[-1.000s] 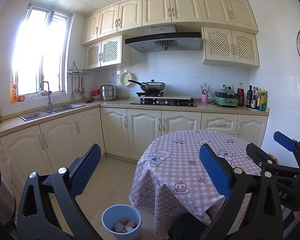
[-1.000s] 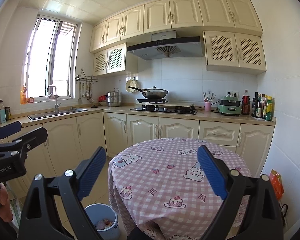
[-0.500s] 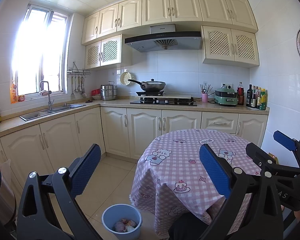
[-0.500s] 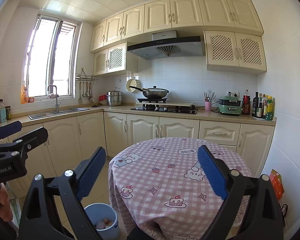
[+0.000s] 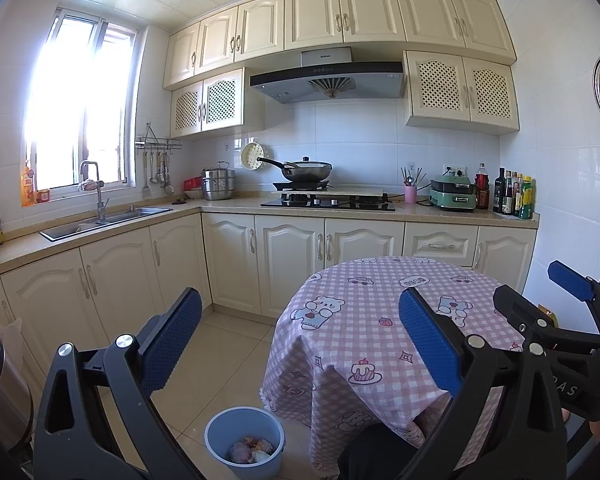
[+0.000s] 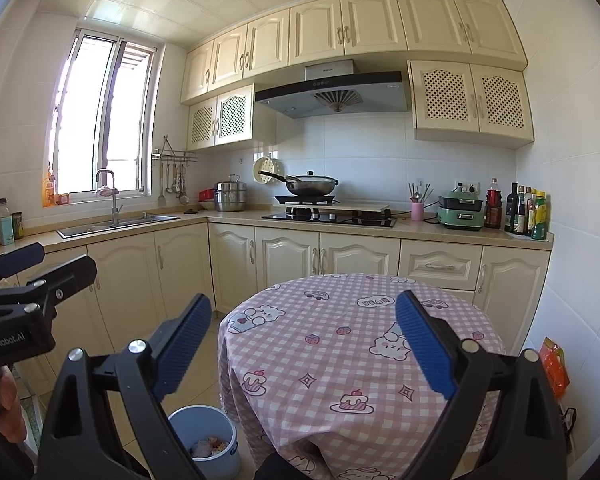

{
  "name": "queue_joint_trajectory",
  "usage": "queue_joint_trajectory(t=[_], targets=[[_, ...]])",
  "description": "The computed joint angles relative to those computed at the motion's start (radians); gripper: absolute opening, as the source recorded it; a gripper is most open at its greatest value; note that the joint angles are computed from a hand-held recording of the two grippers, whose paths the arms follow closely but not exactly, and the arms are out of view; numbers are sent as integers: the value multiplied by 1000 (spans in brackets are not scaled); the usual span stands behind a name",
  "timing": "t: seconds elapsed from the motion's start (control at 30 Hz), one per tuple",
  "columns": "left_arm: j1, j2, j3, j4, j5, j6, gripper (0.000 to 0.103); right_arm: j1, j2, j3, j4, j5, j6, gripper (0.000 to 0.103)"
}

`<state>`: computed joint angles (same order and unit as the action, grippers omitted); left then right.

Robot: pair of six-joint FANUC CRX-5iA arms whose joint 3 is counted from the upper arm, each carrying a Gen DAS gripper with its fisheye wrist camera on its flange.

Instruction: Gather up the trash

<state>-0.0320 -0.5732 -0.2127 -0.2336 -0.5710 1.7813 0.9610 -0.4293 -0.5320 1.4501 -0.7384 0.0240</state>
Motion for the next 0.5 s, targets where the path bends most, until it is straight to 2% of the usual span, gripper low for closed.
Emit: queue_joint_trajectory(t=[0.5], targets=[[4, -1, -4, 7, 3, -7, 95, 2, -2, 1, -8, -1, 7, 92]])
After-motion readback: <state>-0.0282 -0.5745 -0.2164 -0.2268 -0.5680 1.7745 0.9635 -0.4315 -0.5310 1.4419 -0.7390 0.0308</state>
